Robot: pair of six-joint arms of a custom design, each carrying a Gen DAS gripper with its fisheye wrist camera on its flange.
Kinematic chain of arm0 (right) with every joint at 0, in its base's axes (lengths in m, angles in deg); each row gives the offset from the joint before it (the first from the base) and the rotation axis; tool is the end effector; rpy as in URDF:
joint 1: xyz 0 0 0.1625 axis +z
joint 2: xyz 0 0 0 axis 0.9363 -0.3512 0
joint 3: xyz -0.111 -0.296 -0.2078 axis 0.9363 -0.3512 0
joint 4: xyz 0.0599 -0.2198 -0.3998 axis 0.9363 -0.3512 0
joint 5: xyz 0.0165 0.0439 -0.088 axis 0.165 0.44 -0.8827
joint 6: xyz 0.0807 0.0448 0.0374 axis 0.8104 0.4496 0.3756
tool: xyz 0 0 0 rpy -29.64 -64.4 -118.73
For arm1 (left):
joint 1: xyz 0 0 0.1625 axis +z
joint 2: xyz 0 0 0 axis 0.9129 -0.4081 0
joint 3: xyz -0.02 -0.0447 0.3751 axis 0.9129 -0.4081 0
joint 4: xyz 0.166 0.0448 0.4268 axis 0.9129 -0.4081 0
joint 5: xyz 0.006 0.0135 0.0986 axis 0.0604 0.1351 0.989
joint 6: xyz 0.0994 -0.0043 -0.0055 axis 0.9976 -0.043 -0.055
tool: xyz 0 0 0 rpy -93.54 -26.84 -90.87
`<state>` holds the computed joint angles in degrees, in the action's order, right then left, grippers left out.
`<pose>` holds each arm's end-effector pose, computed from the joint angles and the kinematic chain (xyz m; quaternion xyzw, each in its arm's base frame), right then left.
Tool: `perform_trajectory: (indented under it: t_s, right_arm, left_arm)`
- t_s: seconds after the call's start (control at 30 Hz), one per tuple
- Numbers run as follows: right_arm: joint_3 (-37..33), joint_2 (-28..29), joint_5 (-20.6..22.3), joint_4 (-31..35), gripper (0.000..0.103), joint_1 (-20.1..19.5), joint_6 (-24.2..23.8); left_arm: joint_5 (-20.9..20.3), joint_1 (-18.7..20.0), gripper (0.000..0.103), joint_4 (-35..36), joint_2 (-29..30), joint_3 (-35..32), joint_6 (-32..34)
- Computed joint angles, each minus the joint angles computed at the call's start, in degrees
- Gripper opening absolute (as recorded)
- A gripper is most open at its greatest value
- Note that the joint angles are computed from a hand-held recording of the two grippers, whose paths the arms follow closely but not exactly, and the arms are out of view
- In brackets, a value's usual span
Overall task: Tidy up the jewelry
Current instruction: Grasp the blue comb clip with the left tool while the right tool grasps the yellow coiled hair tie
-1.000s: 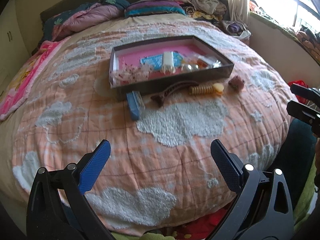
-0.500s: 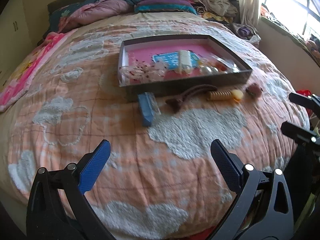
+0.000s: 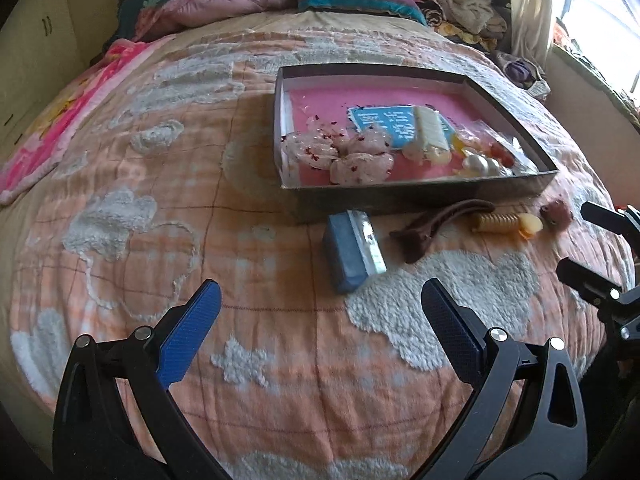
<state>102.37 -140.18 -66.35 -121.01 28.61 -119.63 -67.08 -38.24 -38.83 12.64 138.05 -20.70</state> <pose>0.1415 -0.3976 0.3214 0.2430 -0.8779 0.2749 0.3077 -0.3609 -0.4189 0.1070 0.2237 0.8919 -0.2262 0.3215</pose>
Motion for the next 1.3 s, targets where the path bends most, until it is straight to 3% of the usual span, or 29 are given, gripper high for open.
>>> perform_trajectory:
  t_s: [0.2, 0.27, 0.4, 0.43, 0.47, 0.63, 0.67, 0.77, 0.93, 1.07, 1.3]
  right_arm:
    - [-2.94, 5.15, -0.06, 0.69, 0.096, -1.95, -0.69]
    - [-3.98, 6.90, -0.56, 1.05, 0.082, -2.53, -1.14]
    - [-5.41, 9.35, -0.13, 1.53, 0.070, -3.68, -1.01]
    - [-5.74, 9.95, -0.22, 1.99, 0.057, -3.93, -0.81]
    - [-5.88, 10.35, -0.51, 2.27, 0.053, -4.02, -0.51]
    - [-4.62, 8.34, 2.00, 3.64, 0.043, -4.58, 0.03]
    - [-4.34, 7.75, 2.49, 4.42, 0.041, -4.59, 0.34]
    - [-3.51, 5.99, 3.46, 7.04, 0.019, -4.48, 1.57]
    - [-1.72, 2.59, 4.77, 9.77, 0.017, -4.23, 4.64]
    - [0.60, -1.81, 6.99, 11.65, 0.017, -4.28, 6.02]
    - [4.59, -10.26, 8.62, 13.69, 0.017, -3.90, 8.38]
  left_arm:
    - [-0.71, 1.67, 0.094, -1.86, 1.09, -1.07, 0.94]
    - [-1.19, 2.23, 0.094, -2.57, 1.46, -1.44, 1.43]
    - [-2.51, 3.23, 0.094, -4.64, 1.74, -1.47, 2.40]
    - [-2.88, 3.38, 0.094, -5.00, 1.93, -1.53, 2.59]
    - [-3.40, 3.64, 0.094, -5.35, 2.23, -1.68, 2.81]
    - [-5.15, 4.13, 0.090, -7.31, 3.54, -2.08, 4.62]
    - [-5.24, 4.09, 0.086, -7.68, 3.80, -2.07, 5.07]
    - [-6.03, 4.19, 0.079, -8.23, 4.07, -1.92, 5.51]
    - [-6.56, 4.38, 0.054, -8.52, 4.13, -1.70, 5.69]
    - [-7.23, 4.55, 0.024, -9.69, 3.84, -1.02, 5.78]
    - [-8.06, 3.72, 0.020, -9.88, 2.28, 0.37, 5.62]
